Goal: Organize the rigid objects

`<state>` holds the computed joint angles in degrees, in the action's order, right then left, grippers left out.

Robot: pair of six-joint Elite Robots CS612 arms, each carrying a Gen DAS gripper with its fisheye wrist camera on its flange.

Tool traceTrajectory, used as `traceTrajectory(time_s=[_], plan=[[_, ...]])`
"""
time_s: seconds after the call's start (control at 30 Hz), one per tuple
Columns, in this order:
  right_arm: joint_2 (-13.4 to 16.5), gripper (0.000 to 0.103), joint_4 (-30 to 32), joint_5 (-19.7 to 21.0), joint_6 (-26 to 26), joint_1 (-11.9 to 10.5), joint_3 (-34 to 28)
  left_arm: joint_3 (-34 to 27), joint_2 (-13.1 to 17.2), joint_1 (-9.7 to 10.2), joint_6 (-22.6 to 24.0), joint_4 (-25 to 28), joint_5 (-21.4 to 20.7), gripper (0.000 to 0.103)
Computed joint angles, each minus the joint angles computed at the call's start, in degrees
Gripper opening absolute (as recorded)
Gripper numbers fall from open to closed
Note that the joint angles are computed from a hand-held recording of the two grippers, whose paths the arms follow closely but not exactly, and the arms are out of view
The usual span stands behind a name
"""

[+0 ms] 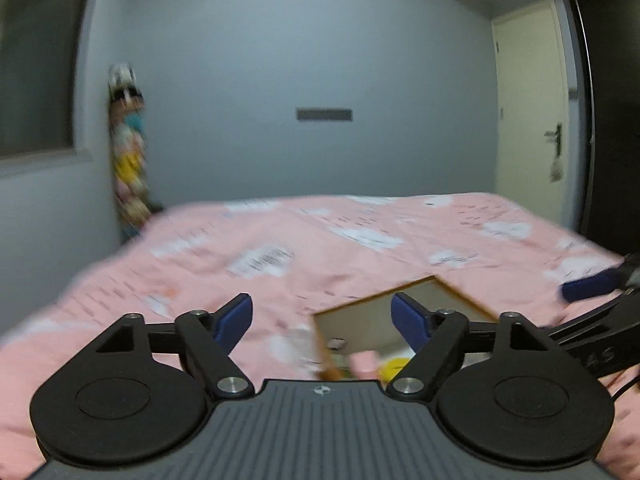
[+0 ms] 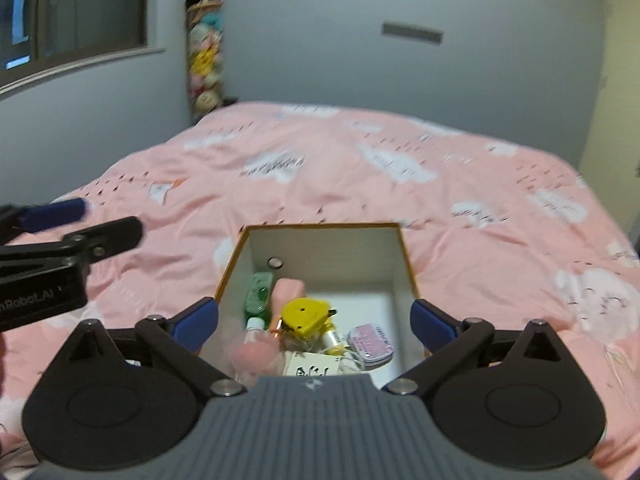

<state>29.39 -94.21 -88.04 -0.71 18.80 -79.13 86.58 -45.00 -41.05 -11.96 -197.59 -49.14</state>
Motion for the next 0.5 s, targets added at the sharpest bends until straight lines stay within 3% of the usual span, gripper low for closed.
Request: traceTrajectory(time_s=[0.07,0.13,0.3,0.4,0.5], plan=[[1.35,0.1,-1.54,-2.3,0.54,0.67,-1.45,0.64,0.05,-0.67,1.72,-0.32,2.91,0.099],[2.48,0.1,-1.84,-4.7,1.36,1.28,-2.7,1.54,-0.29,-0.85,0.44,0.5,3.26,0.1],[3.8,0.1,-0.09,-5.3,6.06,1.42,-4.47,4.0,-1.98,-0.73,-9.76,8.18,3.77,0.102],[4.07,0.1,0.74,-6.35,5.44,1.77,-4.58,5.1,-3.04,-0.39,-18.49,15.22,3.13,0.102],[4.16,0.1,2.83,-6.31,5.64,1.92,-4.46,5.89,-3.65,-0.17,-21.21,17.47,2.15,0.102]])
